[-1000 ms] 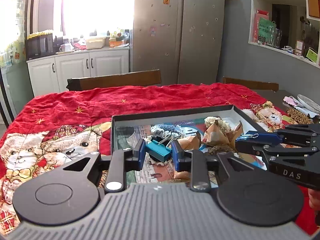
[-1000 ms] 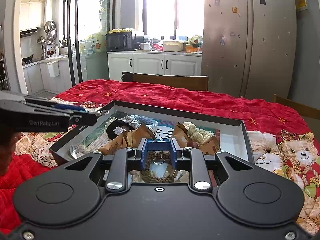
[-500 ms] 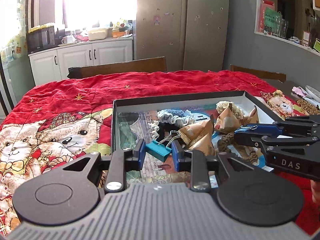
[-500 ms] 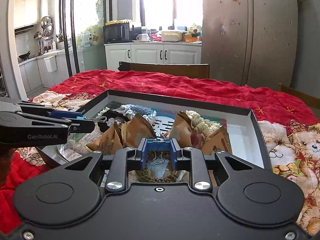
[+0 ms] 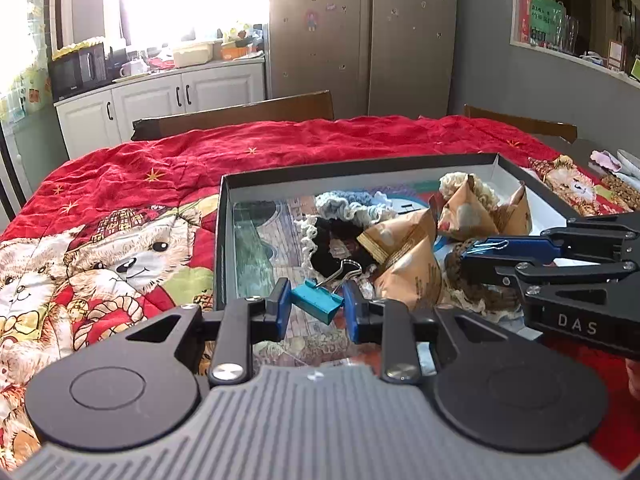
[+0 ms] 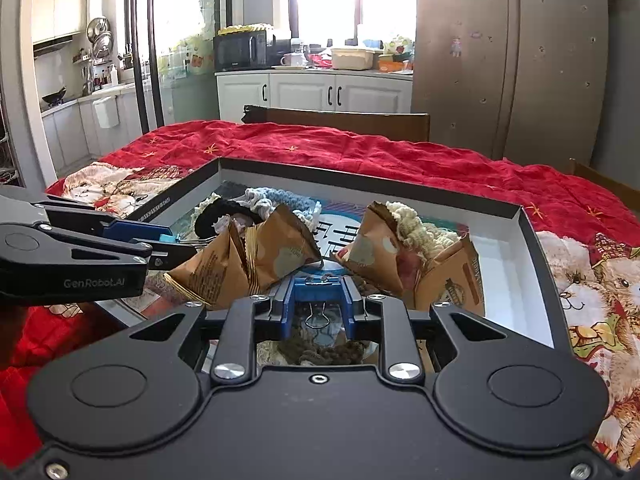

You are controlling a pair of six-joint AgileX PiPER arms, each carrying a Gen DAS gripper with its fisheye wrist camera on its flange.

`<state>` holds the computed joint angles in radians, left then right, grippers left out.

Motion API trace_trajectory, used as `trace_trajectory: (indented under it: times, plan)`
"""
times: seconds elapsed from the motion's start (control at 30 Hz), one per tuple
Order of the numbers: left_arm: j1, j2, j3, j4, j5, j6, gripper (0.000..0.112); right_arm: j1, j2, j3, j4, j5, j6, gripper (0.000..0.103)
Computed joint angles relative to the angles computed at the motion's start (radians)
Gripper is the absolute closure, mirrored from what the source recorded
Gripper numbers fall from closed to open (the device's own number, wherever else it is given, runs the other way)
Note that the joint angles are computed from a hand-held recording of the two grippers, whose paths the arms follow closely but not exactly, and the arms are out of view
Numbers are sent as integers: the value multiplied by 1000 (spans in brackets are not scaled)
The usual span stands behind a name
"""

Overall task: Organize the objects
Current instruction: 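Lower both held binder clips into the box among the packets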

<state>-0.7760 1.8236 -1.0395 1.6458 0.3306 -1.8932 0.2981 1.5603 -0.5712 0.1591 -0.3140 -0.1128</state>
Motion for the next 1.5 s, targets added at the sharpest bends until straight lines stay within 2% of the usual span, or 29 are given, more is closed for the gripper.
trace_trajectory:
  times: [0.47, 0.77, 0.87, 1.1, 1.2, 1.23, 1.5]
  plan:
    - [2, 22, -11, -27, -1, 36, 81, -9, 25, -12, -90, 4, 82, 80]
    - [2, 20, -10, -26, 0, 38, 80, -7, 29, -10, -73, -6, 61, 80]
    - [-1, 20, -7, -15, 5, 27, 74, -5, 28, -10, -69, -6, 57, 80]
    - [-7, 11, 1, 12, 13, -3, 73, 0, 25, -9, -43, -7, 28, 73]
    - [-11, 5, 5, 22, 18, -15, 67, 0, 21, -6, -54, -6, 38, 72]
    - [-13, 3, 8, 28, 22, -23, 62, 1, 18, -4, -56, -7, 41, 71]
    - [-27, -12, 19, 47, 45, -52, 53, 6, -8, 10, -53, -9, 45, 68]
